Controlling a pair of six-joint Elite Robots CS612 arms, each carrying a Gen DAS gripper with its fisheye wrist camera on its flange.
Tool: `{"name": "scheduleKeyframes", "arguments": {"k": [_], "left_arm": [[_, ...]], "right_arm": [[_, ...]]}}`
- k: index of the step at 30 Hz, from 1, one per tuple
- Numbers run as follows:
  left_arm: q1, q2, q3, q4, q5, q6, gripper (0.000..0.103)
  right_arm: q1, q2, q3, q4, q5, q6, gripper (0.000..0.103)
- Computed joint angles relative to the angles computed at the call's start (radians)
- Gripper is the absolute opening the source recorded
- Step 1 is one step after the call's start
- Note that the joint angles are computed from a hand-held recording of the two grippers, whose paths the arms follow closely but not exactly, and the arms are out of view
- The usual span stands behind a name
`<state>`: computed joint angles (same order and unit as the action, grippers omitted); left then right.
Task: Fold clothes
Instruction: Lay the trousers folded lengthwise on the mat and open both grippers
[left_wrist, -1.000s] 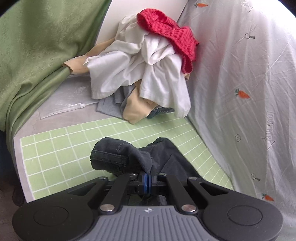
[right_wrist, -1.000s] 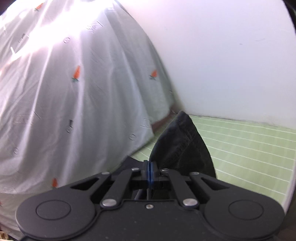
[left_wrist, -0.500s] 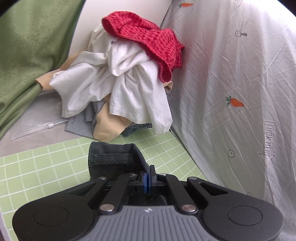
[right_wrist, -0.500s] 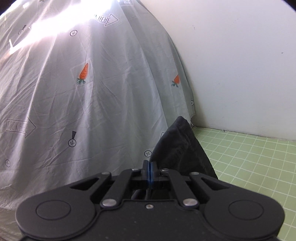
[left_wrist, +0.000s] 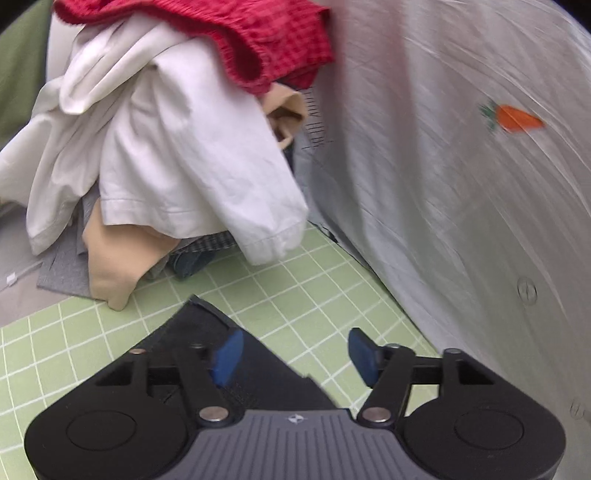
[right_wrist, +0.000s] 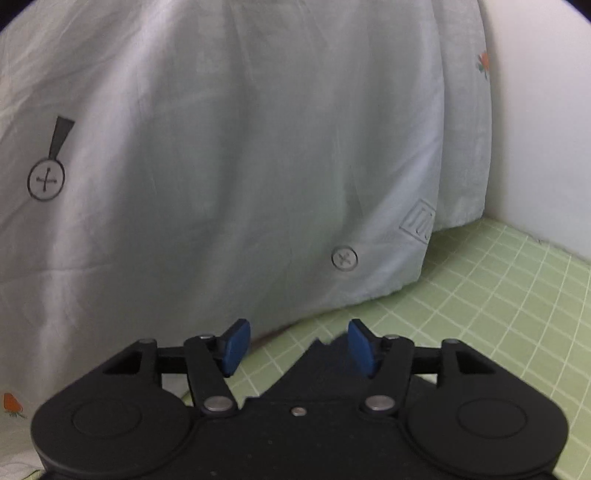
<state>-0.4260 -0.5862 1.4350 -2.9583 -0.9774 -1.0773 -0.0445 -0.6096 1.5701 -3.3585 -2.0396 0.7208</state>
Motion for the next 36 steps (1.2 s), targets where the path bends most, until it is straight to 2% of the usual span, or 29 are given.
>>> {"name": "scheduleKeyframes", "arguments": {"k": [2, 4, 7, 13, 16, 17, 18, 19, 22, 25, 28, 36], "left_arm": [[-0.019, -0.007, 0.019, 0.047, 0.000, 0.022, 0.072], [-0.032, -0.016, 0.045, 0.068, -0.029, 0.038, 0.072], [-0.050, -0.029, 0.083, 0.077, -0.084, 0.053, 0.072], [-0.086, -0.052, 0.128, 0.091, -0.159, 0.102, 0.072], [-0.105, -0.063, 0.148, 0.074, -0.190, 0.132, 0.072], [-0.109, -0.067, 0.154, 0.065, -0.206, 0.131, 0.072], [-0.114, -0.070, 0.160, 0.056, -0.222, 0.131, 0.072], [-0.119, -0.074, 0.166, 0.048, -0.235, 0.132, 0.072], [-0.139, -0.082, 0.178, 0.039, -0.252, 0.165, 0.072], [-0.158, -0.096, 0.203, 0.001, -0.266, 0.201, 0.072], [-0.175, -0.116, 0.244, -0.059, -0.269, 0.223, 0.072], [-0.210, -0.180, 0.373, -0.184, -0.217, 0.182, 0.072]], "right_arm": [[0.018, -0.011, 0.047, 0.074, -0.038, 0.060, 0.074], [0.035, -0.028, 0.100, 0.153, -0.075, 0.136, 0.074], [0.048, -0.046, 0.166, 0.218, -0.073, 0.262, 0.078], [0.037, -0.038, 0.207, 0.165, 0.029, 0.353, 0.078], [0.037, -0.024, 0.201, 0.137, 0.035, 0.360, 0.079], [0.038, -0.021, 0.201, 0.125, 0.036, 0.350, 0.077], [0.037, -0.018, 0.204, 0.102, 0.045, 0.332, 0.059], [0.036, -0.015, 0.206, 0.080, 0.054, 0.314, 0.027], [0.027, -0.019, 0.229, 0.015, 0.100, 0.224, 0.009], [0.021, -0.038, 0.282, -0.048, 0.129, 0.245, 0.008], [0.033, -0.064, 0.341, -0.067, 0.108, 0.262, 0.007], [0.092, -0.127, 0.516, -0.073, 0.045, 0.287, 0.008]]}}
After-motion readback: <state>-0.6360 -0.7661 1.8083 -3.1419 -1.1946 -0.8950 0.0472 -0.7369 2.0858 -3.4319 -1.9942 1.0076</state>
